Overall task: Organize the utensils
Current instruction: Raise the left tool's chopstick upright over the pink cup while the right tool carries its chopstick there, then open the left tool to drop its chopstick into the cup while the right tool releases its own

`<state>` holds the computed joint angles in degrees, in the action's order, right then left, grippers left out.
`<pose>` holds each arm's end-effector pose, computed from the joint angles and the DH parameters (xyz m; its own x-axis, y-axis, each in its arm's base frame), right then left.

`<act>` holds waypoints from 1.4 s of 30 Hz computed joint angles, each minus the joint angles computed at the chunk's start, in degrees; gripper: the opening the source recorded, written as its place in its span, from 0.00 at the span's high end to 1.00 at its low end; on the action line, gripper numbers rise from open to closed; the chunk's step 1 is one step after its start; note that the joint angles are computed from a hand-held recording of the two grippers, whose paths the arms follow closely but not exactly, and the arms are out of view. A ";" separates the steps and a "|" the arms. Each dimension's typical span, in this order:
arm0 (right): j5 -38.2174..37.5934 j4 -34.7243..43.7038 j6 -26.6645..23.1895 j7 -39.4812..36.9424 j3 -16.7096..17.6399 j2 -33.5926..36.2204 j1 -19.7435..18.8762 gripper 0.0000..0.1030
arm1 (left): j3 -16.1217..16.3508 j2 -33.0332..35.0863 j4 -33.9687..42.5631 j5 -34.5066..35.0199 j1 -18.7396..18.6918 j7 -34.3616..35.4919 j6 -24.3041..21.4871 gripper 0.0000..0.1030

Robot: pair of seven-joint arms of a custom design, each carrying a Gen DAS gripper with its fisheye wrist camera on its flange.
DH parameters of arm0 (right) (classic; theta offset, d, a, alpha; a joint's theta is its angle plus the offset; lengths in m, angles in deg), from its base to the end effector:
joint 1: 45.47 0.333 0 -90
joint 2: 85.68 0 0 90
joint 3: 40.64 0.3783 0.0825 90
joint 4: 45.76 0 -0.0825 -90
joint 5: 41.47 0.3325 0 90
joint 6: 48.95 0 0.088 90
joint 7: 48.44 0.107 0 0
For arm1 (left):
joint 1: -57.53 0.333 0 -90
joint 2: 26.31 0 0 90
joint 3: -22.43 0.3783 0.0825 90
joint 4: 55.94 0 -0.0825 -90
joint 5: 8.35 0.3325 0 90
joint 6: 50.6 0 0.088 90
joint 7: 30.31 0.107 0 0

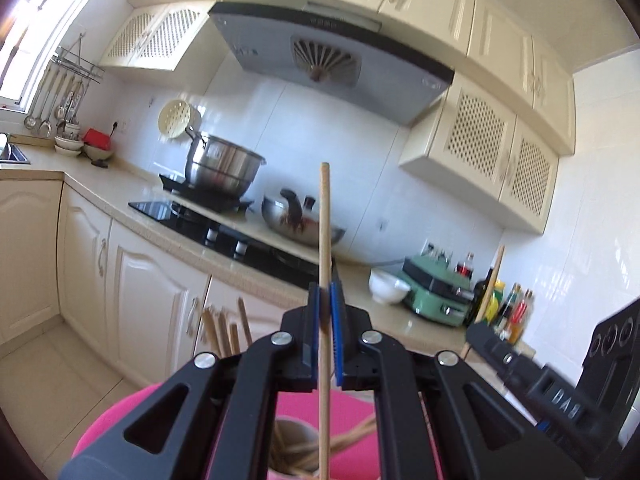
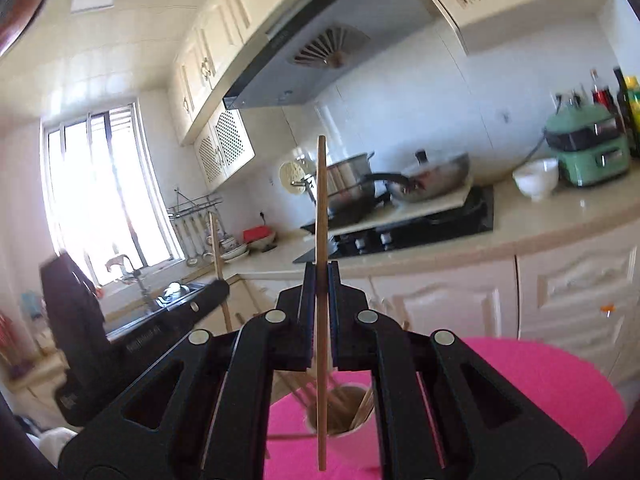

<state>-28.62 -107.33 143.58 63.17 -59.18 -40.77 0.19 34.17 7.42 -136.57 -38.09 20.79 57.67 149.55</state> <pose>0.6303 0.4482 0.6239 0.4411 -0.8224 -0.3592 -0.2032 0.2984 -0.9326 0.6539 -0.3016 0.6173 -0.2292 -0.8938 0.3855 -0.1848 -0.3489 -0.9188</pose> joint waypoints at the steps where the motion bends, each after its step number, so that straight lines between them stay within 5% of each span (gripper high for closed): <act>1: -0.20 2.38 0.13 0.05 0.02 1.75 -0.53 0.94 | 0.63 0.98 0.95 -0.30 -0.26 -0.08 0.70 0.94; 11: 1.88 12.08 1.26 -2.03 -0.04 9.24 -2.43 0.94 | 0.85 7.79 8.57 -3.53 0.55 2.96 3.18 0.94; 19: -0.72 16.47 1.09 -2.72 4.57 11.80 -5.13 0.94 | 0.58 10.21 10.49 -5.34 0.60 6.34 4.00 0.94; 23: -0.75 17.67 1.02 -2.68 4.23 12.53 -5.17 0.94 | 0.83 11.43 11.76 -6.25 0.40 8.27 3.73 0.94; 30: -1.41 17.55 1.64 -2.59 7.75 12.42 -6.69 0.94 | -1.75 9.81 6.88 -6.63 1.00 9.88 5.06 0.94; 42: -3.91 15.61 -0.53 -2.37 7.81 11.35 -6.29 0.94 | -1.68 5.15 -4.01 -10.94 -1.82 13.75 4.72 0.94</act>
